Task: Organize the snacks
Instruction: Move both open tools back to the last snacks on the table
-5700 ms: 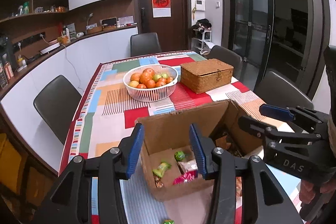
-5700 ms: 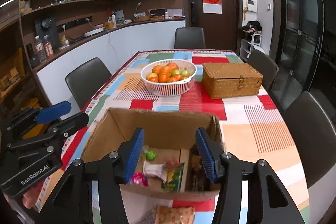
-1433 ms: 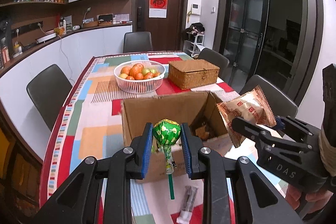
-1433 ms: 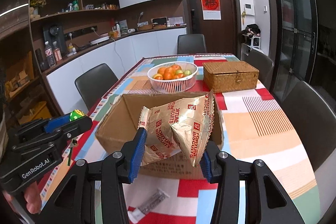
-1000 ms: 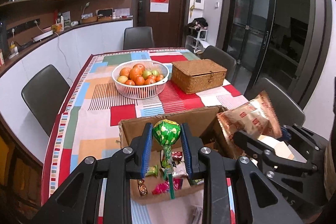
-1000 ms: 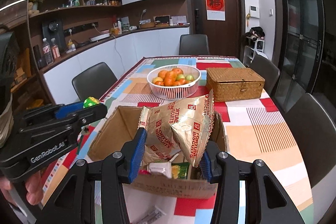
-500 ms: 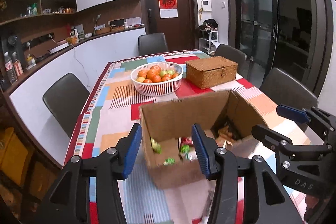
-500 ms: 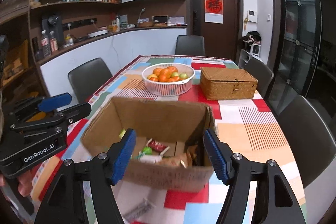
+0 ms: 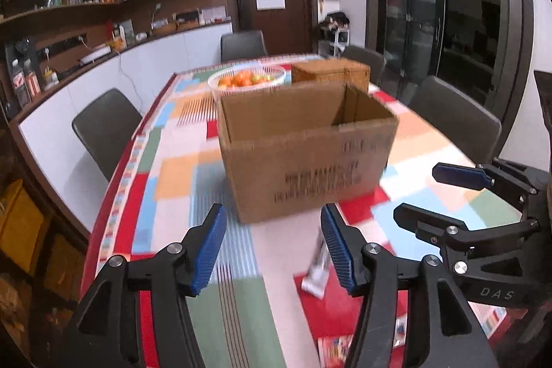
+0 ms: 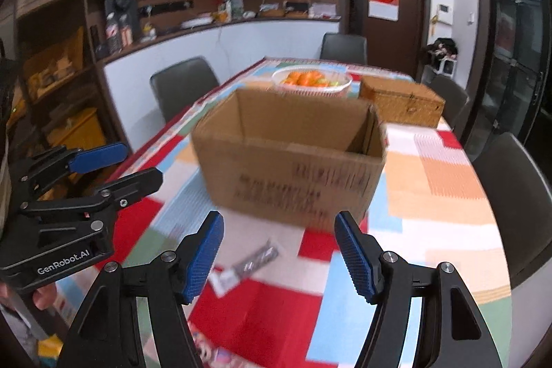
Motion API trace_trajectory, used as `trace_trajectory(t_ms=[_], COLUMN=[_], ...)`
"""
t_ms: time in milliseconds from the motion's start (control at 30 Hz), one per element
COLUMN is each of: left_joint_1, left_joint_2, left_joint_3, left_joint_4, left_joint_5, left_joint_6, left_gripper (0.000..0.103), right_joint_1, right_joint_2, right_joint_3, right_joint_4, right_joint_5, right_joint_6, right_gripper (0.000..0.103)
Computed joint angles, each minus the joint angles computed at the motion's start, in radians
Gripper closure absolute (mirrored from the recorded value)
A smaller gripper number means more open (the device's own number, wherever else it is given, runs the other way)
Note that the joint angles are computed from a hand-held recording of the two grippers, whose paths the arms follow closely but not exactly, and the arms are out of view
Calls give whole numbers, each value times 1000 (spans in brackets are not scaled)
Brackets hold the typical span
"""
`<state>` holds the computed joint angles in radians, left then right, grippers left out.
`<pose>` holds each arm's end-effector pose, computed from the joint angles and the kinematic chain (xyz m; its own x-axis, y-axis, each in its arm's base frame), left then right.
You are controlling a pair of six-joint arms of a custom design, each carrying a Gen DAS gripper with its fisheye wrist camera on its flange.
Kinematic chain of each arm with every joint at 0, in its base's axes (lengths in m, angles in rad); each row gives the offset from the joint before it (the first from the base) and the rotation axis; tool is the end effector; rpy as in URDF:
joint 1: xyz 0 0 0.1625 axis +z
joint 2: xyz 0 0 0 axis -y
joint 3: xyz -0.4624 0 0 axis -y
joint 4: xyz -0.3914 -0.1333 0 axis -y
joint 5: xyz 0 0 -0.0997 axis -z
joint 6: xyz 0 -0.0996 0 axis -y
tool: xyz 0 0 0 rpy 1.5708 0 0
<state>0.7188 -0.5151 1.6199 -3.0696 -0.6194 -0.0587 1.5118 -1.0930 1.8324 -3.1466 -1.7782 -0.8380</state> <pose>-0.3800 -0.6174 0.0255 -0.6572 0.1950 -0.7280 0.6575 0.6205 -0.4273 0.0748 -0.6465 0.3181 -0.6768 -0.3566 0.6440 -0.6930 0.6038 -0.3940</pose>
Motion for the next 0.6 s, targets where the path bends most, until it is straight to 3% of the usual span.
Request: trace_trajectory(t_ms=[367, 600], left_joint_1=[8, 27], left_joint_2=[-48, -66], left_joint_3=[152, 203], left_joint_4=[198, 311], left_joint_5=[-41, -123], left_joint_6=[-189, -330], left_gripper=[47, 47], right_joint_1=[-22, -30], right_joint_2=[-2, 11], right_joint_3=[104, 146], right_joint_4=[72, 149], right_joint_5=[-114, -200], right_joint_6=[-113, -167], right_gripper=[35, 35])
